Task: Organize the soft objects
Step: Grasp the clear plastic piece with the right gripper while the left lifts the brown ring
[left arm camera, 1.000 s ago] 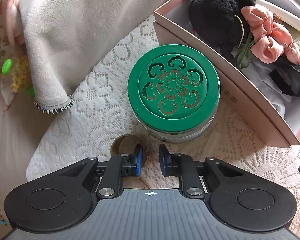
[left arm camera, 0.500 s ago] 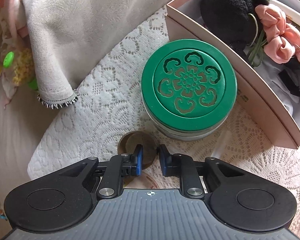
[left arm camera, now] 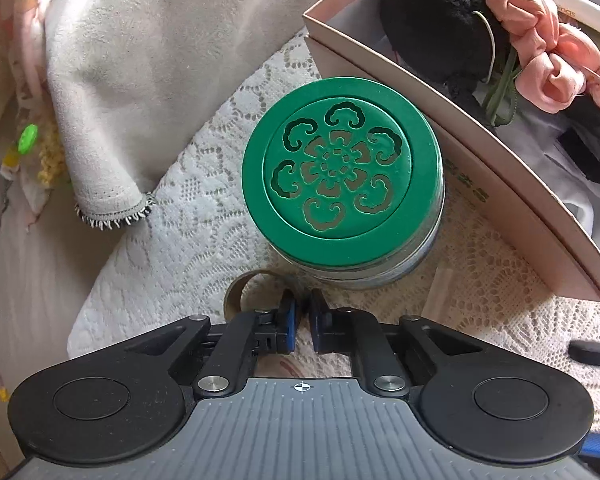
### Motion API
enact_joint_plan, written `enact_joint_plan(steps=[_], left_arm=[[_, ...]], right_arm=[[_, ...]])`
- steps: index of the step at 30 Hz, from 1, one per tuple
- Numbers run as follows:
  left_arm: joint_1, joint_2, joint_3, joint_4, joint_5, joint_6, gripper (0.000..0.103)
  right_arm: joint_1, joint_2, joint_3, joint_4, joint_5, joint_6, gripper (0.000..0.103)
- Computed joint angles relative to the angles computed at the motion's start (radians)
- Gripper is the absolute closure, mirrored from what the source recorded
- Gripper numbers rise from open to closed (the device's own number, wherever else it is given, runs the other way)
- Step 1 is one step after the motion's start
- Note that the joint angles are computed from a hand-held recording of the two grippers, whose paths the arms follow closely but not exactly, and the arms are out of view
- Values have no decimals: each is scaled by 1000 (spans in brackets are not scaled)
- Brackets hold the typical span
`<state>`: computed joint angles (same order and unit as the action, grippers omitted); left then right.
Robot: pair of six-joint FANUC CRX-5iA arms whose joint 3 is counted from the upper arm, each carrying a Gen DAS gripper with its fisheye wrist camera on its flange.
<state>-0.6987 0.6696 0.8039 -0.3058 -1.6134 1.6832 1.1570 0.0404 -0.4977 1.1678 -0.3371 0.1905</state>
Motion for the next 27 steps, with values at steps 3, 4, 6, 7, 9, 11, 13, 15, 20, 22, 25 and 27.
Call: enact_joint_plan(steps=[3,4,6,7,9,11,13,15,20,22,25,27], left_arm=[[1,-51,-59,5,54,11,94],[1,-71,-78,5,71,15,94],[3,-99,-103,10,102,24,94],[3,-112,-111,10,114,21,94],[0,-136,-125,3,131,21,94],[4,-158,-146,12,151,19,94],[5,-178,-164,14,167,25,94],[15,-202,-190,19,188,30,94],[11,-256,-192,-14,201,53,94],[5,-270,-173,-42,199,62,94],[-2,-287,-134,-93,194,92,94],[-12,-297,-101,-128,191,123,94]], right_arm=[[0,67,40,110,-14,-100,76],[5,91,59,107,-22,-104,76],[29,158,125,47,-66,-61,76],[39,189,157,20,-94,-43,76],[53,243,222,-59,-139,22,75],[61,289,290,-162,-187,98,75],[61,315,344,-282,-210,182,75],[51,310,359,-366,-184,236,89],[53,257,347,-408,-177,303,90],[53,213,324,-392,-159,299,91],[33,140,279,-287,-109,229,91],[11,97,255,-162,-98,144,91]])
